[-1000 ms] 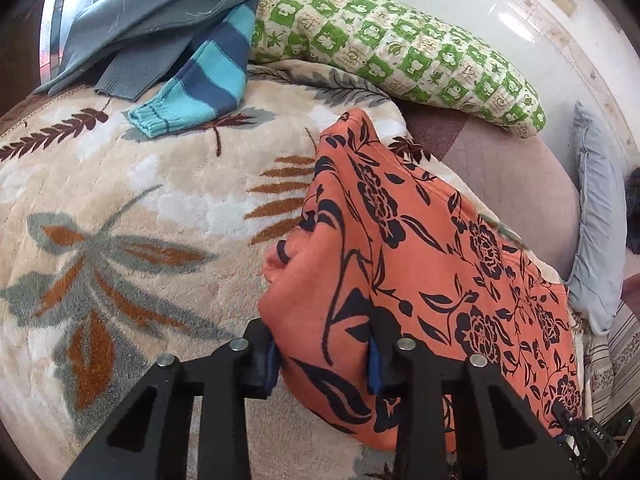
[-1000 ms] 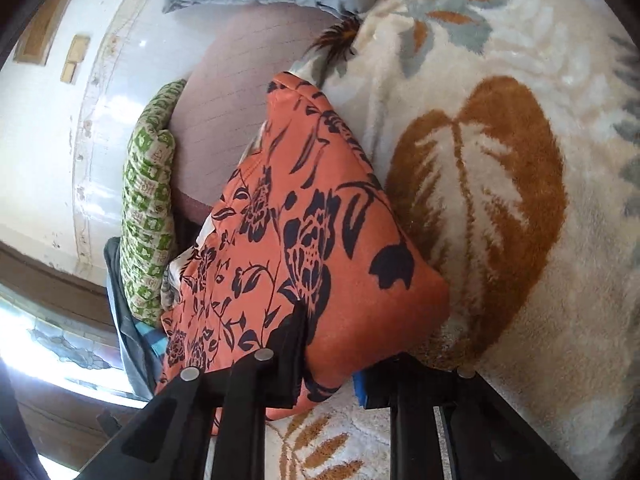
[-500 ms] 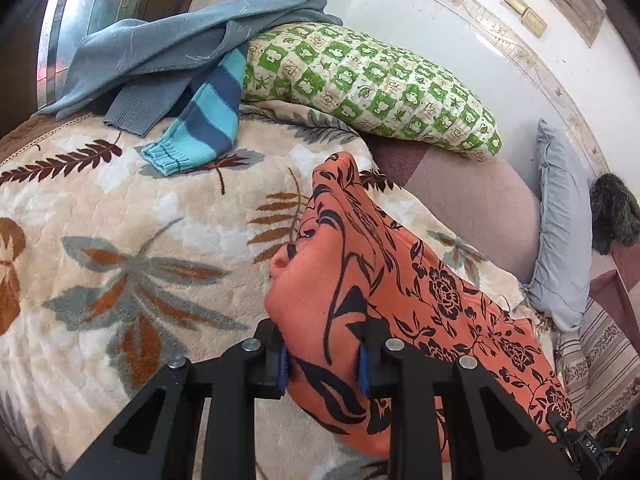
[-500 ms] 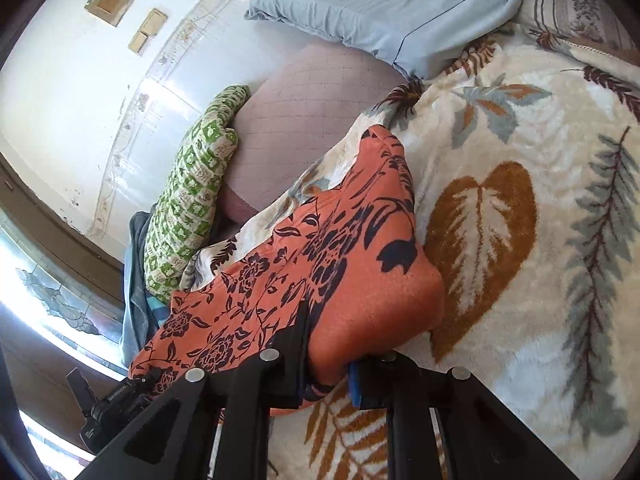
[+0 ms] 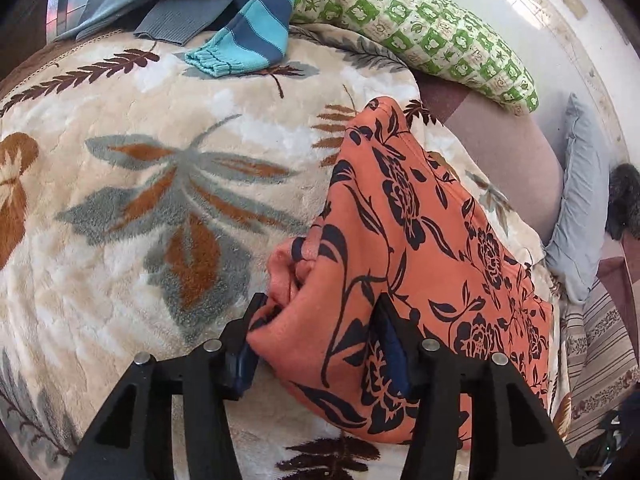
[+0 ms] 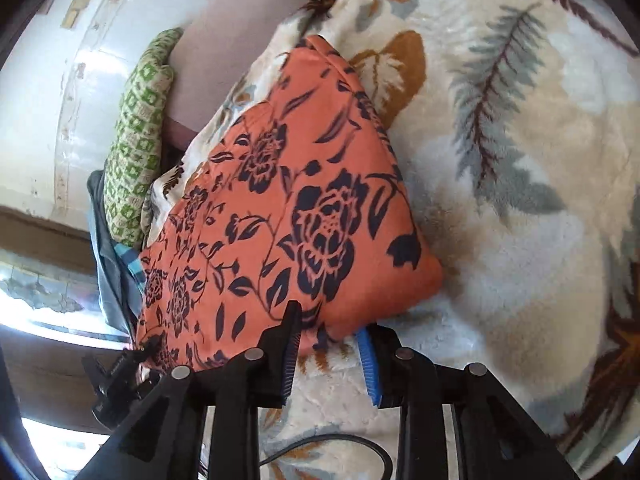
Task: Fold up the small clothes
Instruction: 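Lift the held end and fold it over the shirt with the left gripper, then open the left gripper and withdraw it from the folded shirt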
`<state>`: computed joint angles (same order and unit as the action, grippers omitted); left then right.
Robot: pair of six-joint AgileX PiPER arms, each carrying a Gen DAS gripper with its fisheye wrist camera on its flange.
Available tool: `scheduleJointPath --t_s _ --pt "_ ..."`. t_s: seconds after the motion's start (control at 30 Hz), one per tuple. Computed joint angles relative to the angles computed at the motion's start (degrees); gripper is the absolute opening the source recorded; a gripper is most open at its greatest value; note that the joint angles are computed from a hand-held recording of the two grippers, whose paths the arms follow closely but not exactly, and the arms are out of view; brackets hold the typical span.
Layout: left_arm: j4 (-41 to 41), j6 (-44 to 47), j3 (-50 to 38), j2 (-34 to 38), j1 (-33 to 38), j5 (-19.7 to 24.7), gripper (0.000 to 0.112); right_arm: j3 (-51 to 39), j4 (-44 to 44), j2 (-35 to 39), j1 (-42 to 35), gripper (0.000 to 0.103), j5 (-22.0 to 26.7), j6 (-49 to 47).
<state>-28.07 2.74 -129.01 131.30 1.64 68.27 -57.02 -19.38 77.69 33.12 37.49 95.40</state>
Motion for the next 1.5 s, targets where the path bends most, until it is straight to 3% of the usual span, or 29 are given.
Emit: scheduleJointPath --t_s 0.13,0.27,0.33,0.43,0.53,0.6,0.67,0.73,0.83,0.93,1.07,1.2,1.3,1.4,1.43,1.5 --pt "-0.2 1.3 2.4 -2.2 -0.9 -3.4 0.033 -8.5 -4.8 3.8 6.6 0.031 7.4 -2.3" --pt "0.1 5.5 6.8 -5.7 -1.9 -8.0 0.028 -21.1 -7.4 14.8 7.2 0.027 8.7 -11.0" --pt "-0.9 6.3 7.2 -6.0 -1.6 -8.6 0.028 -28.2 -9.0 21.1 6.8 0.018 9.5 -15.1" --pt "-1.5 7.2 7.3 -6.3 -1.6 -9.1 0.027 -31.6 -6.0 26.6 4.1 0.017 4.4 -19.4" --pt "-2.1 9.0 9.2 -8.1 -2.2 -10.7 0.027 -29.2 4.4 32.0 0.2 0.016 -2.0 -26.0" --pt "-1.4 9.9 11.4 -10.5 -3.1 -13.2 0.027 -24.4 6.6 29.1 -1.3 0.013 -8.2 -24.7" --pt "0.0 9.6 12.5 -12.7 -4.6 -14.9 0.027 -22.7 8.8 26.7 -2.1 0.013 -8.8 -26.6" --pt "1.4 9.5 13.9 -15.3 -6.4 -16.4 0.026 -18.8 2.9 22.6 -2.4 0.013 -9.0 -19.7" --pt "4.2 9.5 15.4 -19.1 -10.1 -17.4 0.026 -9.5 -4.9 14.5 -5.0 0.013 -14.0 -6.2" --pt "7.5 7.6 13.3 -20.6 -14.8 -15.7 0.026 -3.6 -15.8 6.8 -7.1 0.014 -10.1 6.8" --pt "13.1 2.9 7.7 -20.1 -24.1 -12.6 0.025 3.7 -20.9 -2.6 -12.4 0.016 -8.7 13.5" --pt "19.8 -0.8 7.1 -18.2 -36.8 -14.0 0.025 10.4 -17.1 -11.7 -20.5 0.016 -10.8 9.9" --pt "23.3 -3.2 6.0 -12.4 -45.2 -13.8 0.027 13.4 -9.1 -17.1 -27.5 0.016 -11.3 0.1" --pt "23.1 -1.1 1.6 -4.9 -48.8 -6.1 0.03 14.0 0.0 -18.3 -33.2 0.018 -12.6 -10.3" --pt "23.7 -1.5 3.2 -5.0 -49.2 -5.8 0.03 14.0 3.9 -18.2 -34.7 0.018 -13.3 -14.9" --pt "18.8 2.0 9.7 -9.6 -47.1 -9.3 0.03 13.5 9.1 -17.7 -36.0 0.018 -13.8 -21.4"
